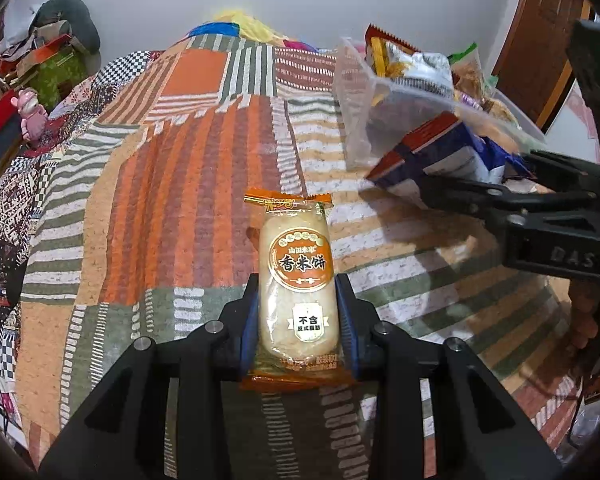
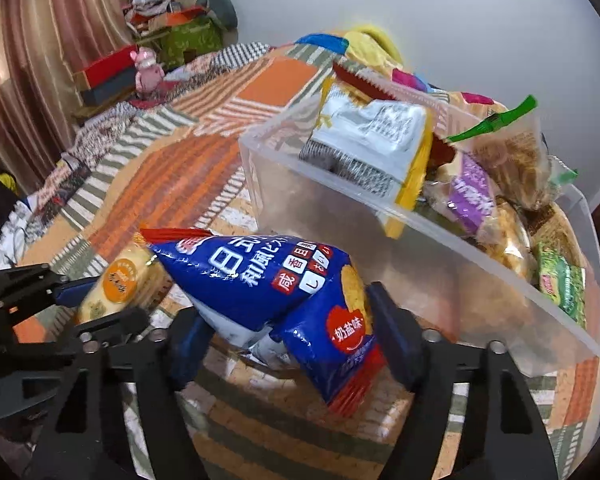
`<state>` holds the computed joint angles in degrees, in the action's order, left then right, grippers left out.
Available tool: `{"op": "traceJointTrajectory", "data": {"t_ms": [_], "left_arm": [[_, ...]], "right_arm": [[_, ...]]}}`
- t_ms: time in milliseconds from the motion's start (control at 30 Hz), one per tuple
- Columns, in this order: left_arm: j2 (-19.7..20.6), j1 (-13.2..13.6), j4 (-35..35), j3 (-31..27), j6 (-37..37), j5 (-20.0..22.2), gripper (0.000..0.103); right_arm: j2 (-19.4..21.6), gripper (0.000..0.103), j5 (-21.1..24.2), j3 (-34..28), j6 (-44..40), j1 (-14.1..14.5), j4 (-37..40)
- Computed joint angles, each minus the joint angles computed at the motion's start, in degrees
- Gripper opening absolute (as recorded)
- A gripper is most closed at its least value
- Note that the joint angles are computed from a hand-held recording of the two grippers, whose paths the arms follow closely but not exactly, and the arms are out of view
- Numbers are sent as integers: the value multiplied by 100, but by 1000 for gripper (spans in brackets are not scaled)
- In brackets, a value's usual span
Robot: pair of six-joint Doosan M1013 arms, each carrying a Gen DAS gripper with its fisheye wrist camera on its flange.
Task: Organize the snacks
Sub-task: 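Lower the rice cake pack and blue chip bag into the box and release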
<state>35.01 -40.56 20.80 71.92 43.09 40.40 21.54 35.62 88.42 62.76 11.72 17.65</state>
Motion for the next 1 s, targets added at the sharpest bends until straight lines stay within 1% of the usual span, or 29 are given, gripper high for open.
{"op": "traceJointTrajectory", "data": {"t_ms": [133, 267, 400, 500, 600, 767, 900, 967, 1000], "left_arm": [[-42, -45, 184, -85, -145, 24, 35], [-84, -107, 376, -229, -257, -17, 35], [-36, -177, 571, -523, -273, -20, 35], [62, -209, 574, -822, -177, -18, 35], [234, -226, 476, -1228, -2, 47, 35], [645, -244, 347, -2064, 369, 261, 35], [1053, -247, 355, -2796, 557, 617, 35], [1333, -222, 238, -3289, 700, 875, 35], [1400, -215, 203, -3404, 721, 934, 35]], "right_arm": [[-147, 59, 16, 133, -427, -113, 545], [-371, 58, -137, 337, -777, -235, 948], [-531, 58, -278, 441, -1106, -409, 1444], [-619, 58, -395, 468, -1303, -562, 1809], [-666, 58, -548, 466, -1416, -691, 2057], [-598, 58, -785, 338, -1289, -810, 2094], [-497, 58, -913, 229, -1177, -851, 2048], [-384, 58, -894, 114, -980, -840, 1872], [-323, 58, -837, 51, -912, -839, 1820]]}}
